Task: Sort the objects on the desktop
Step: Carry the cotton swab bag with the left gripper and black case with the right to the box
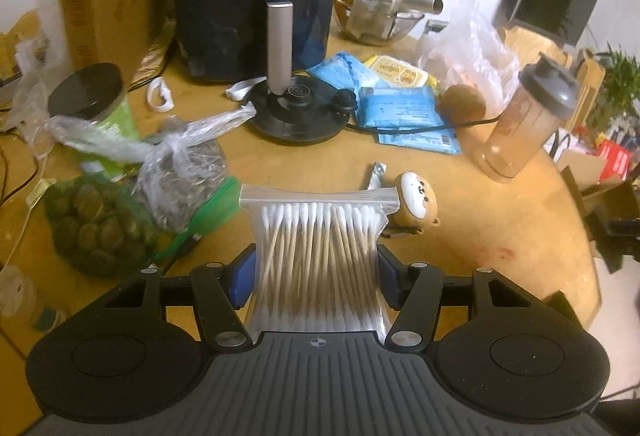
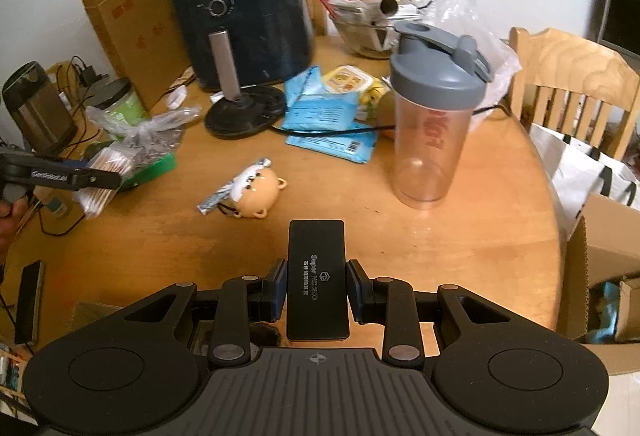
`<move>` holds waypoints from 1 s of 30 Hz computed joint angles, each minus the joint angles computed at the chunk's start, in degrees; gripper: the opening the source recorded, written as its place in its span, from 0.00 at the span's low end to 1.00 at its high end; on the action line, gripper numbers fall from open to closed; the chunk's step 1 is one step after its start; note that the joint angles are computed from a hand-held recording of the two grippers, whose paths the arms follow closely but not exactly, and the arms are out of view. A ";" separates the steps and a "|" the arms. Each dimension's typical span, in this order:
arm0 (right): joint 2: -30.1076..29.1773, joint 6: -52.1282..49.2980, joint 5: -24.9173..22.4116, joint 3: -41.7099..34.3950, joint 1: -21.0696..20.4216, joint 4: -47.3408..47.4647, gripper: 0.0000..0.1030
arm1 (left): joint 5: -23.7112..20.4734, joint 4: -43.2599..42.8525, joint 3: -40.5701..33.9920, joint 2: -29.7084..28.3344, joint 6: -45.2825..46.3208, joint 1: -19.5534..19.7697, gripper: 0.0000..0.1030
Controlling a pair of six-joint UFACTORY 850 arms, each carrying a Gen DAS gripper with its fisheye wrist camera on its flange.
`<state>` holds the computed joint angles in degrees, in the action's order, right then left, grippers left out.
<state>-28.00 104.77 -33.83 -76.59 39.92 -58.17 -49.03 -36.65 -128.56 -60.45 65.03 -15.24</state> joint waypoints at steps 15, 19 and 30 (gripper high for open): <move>-0.98 0.99 -1.79 -3.20 2.01 -2.16 0.33 | 1.45 -6.75 14.27 10.46 6.68 3.24 0.57; -0.96 0.87 -1.74 -3.62 2.22 -3.43 0.33 | 2.57 -8.11 17.66 12.87 7.23 3.68 0.57; 0.36 2.24 4.34 -1.68 1.14 -8.82 0.33 | 7.80 -8.52 29.73 20.65 2.45 3.71 0.57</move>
<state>-27.64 107.02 -29.50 -78.27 41.06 -66.99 -41.23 -45.16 -98.83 -39.80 67.48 -11.52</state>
